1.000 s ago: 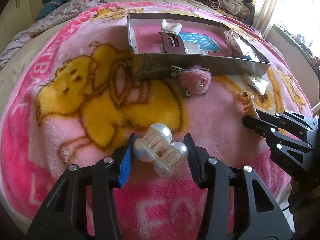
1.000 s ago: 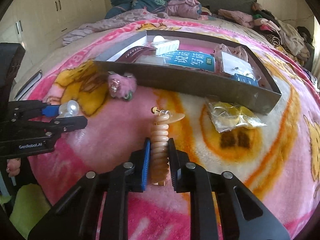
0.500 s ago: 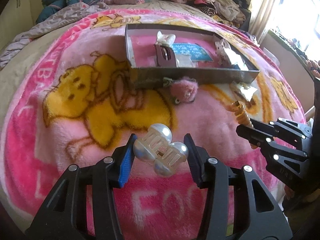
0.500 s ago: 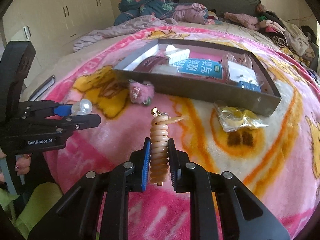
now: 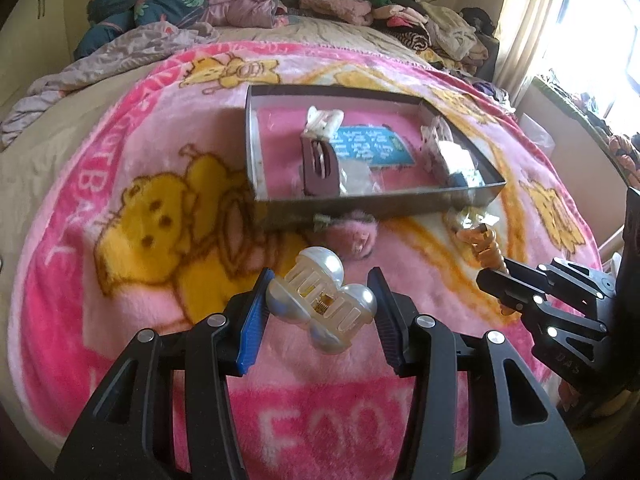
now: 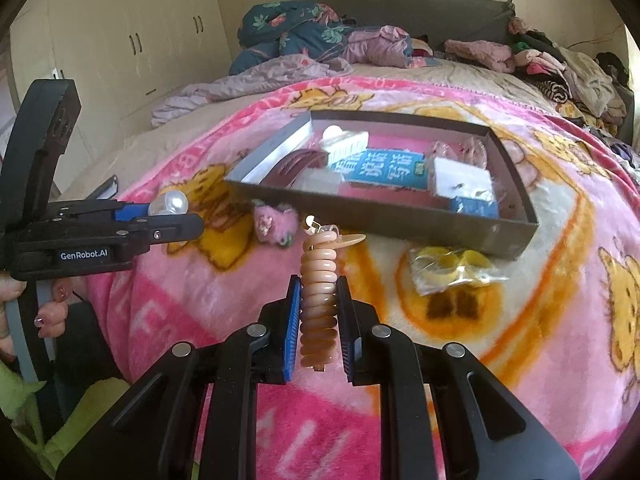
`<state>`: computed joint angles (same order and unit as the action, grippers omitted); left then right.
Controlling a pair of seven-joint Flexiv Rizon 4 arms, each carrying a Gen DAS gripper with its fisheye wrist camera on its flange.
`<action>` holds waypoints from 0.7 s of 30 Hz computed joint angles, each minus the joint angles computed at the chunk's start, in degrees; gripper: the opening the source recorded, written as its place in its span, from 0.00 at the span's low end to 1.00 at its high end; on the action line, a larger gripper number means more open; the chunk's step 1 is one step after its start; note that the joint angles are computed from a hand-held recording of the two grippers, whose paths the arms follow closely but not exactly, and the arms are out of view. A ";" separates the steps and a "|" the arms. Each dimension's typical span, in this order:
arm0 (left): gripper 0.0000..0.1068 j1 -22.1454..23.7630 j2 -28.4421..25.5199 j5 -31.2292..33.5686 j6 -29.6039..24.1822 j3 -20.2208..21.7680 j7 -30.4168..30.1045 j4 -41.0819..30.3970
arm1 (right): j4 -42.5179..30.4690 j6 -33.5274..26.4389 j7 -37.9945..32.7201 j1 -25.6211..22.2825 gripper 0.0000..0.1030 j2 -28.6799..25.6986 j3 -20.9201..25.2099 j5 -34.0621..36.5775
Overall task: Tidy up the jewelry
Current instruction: 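Carry the pearl clip and coiled hair tie into the grey box and release both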
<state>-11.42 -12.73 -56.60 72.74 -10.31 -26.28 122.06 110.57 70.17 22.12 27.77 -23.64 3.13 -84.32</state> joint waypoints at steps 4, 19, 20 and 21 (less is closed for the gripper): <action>0.37 -0.44 -0.24 0.50 0.22 -0.30 -0.48 -0.68 | 1.18 -0.13 1.79 -0.99 0.17 1.39 -0.12 -1.76; 0.37 -1.27 -2.19 4.67 0.19 -1.94 -4.10 -4.20 | 4.78 -1.92 6.79 -5.81 0.17 5.28 1.42 -6.03; 0.37 -1.25 -2.35 4.96 0.08 -2.03 -4.34 -4.47 | 4.91 -2.07 6.86 -6.03 0.17 5.45 1.48 -6.12; 0.37 -1.27 -2.50 5.21 0.08 -2.16 -4.59 -4.69 | 5.10 -2.23 7.03 -6.31 0.17 5.71 1.50 -6.29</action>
